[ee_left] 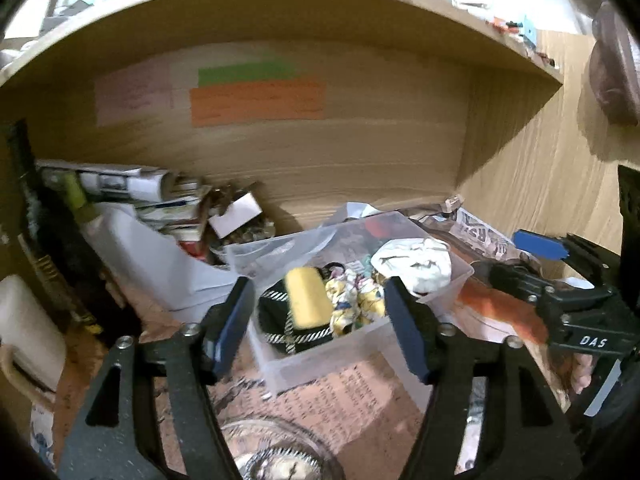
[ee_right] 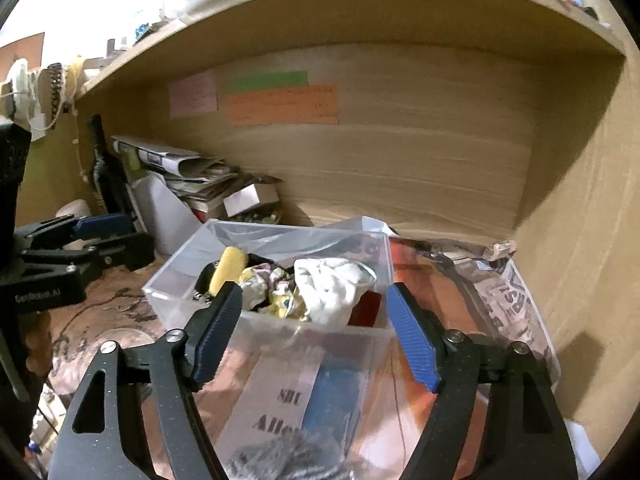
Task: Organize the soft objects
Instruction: 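Grasp the chain bracelet with the left tool while the right tool grasps the grey knit sock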
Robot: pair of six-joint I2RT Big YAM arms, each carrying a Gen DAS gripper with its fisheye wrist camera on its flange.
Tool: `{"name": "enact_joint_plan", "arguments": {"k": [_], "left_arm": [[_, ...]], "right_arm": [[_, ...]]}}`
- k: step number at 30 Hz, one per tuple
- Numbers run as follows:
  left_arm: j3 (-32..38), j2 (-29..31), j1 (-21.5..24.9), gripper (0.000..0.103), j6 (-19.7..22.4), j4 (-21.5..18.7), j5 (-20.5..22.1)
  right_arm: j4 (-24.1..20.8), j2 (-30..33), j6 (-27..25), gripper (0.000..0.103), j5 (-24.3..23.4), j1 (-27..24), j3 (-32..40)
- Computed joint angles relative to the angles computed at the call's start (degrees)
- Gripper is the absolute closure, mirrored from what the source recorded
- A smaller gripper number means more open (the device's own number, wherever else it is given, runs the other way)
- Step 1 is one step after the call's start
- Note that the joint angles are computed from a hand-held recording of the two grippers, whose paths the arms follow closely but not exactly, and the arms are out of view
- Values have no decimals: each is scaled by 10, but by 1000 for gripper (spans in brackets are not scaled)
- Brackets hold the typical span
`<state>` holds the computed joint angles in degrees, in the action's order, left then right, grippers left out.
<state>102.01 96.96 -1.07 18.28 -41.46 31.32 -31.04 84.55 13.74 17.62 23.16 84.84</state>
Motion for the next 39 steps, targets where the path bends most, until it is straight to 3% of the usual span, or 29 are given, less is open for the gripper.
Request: {"name": "enact_joint_plan", "arguments": {"k": [2,6,21,26,29,31,36,39], "left_arm": [[-24,-14,12,22,-4,14,2],[-61,-33,30,16,4,20,-5],[-114,-12,53,15,86,-89,-47],[-129,-7,45,15,88,-80,-72],[-147,-13,46,15,80,-51,-72],[-152,-15,47,18,75,-40,-70],[-164,-21,49,37,68,-15,-74],[-163,-20,51,48,65,-14,-72]], "right_arm": [[8,-14,7,22,7,7,-17],[18,-34,21,20,14,21,-49],[-63,-20,108,20,-6,33,-94],[-65,-16,113,20,-10,35,-103],[-64,-14,110,23,-15,33,-104],[-68,-10,106,27,-16,33,-103],[-64,-12,102,38,-16,34,-110],[-60,-16,101,55,-23,33,-114]]}}
